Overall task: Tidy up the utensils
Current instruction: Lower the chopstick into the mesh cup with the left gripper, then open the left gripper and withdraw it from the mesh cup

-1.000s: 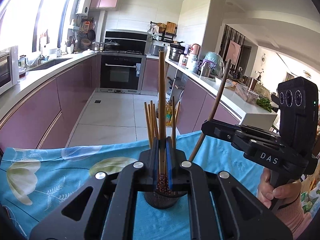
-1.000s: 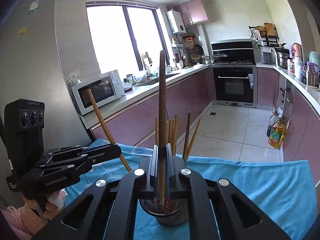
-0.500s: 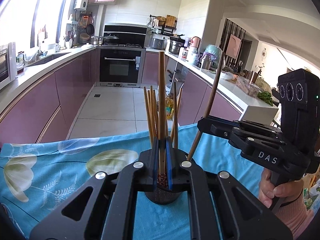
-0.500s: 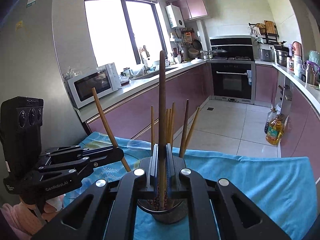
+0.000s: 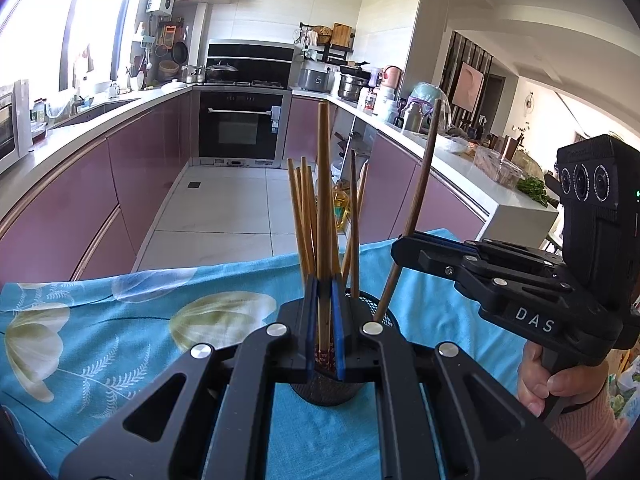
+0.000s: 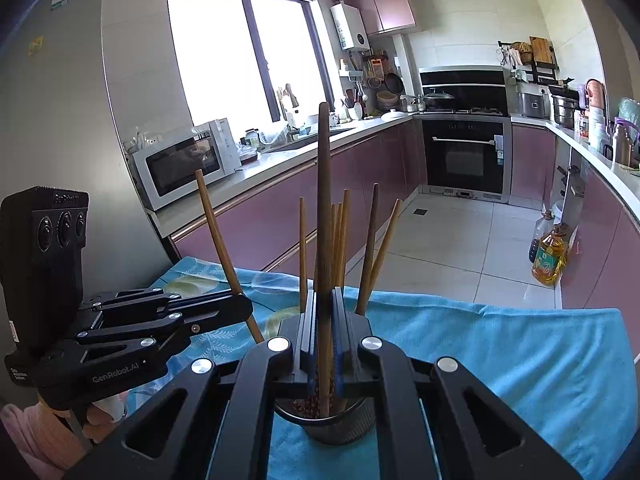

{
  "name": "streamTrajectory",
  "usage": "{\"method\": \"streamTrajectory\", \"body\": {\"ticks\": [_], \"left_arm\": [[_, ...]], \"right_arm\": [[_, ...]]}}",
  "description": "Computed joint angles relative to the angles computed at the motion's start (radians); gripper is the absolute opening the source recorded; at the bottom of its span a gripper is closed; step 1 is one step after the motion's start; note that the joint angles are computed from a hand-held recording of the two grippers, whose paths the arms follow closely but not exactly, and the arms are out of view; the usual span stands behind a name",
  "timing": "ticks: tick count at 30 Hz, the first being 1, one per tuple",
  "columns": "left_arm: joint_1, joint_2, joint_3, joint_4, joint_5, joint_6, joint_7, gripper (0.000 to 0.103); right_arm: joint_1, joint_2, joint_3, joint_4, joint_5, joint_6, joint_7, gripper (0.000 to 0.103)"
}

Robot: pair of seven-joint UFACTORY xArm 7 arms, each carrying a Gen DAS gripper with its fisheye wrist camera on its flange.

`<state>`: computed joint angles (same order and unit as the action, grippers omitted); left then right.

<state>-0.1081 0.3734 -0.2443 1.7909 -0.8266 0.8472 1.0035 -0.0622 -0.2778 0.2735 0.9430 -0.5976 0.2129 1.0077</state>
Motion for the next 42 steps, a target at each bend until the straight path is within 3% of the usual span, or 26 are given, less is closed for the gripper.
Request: {"method": "streamTrajectory", "body": {"ticks": [42], "left_arm": [[-0.038, 0.091, -0.019, 0.098, 0.123, -0.017, -0.082, 0.008]], "right_arm": [[0.040, 0.059, -0.044, 0.018, 0.039, -0.006, -0.036, 0.006]]}}
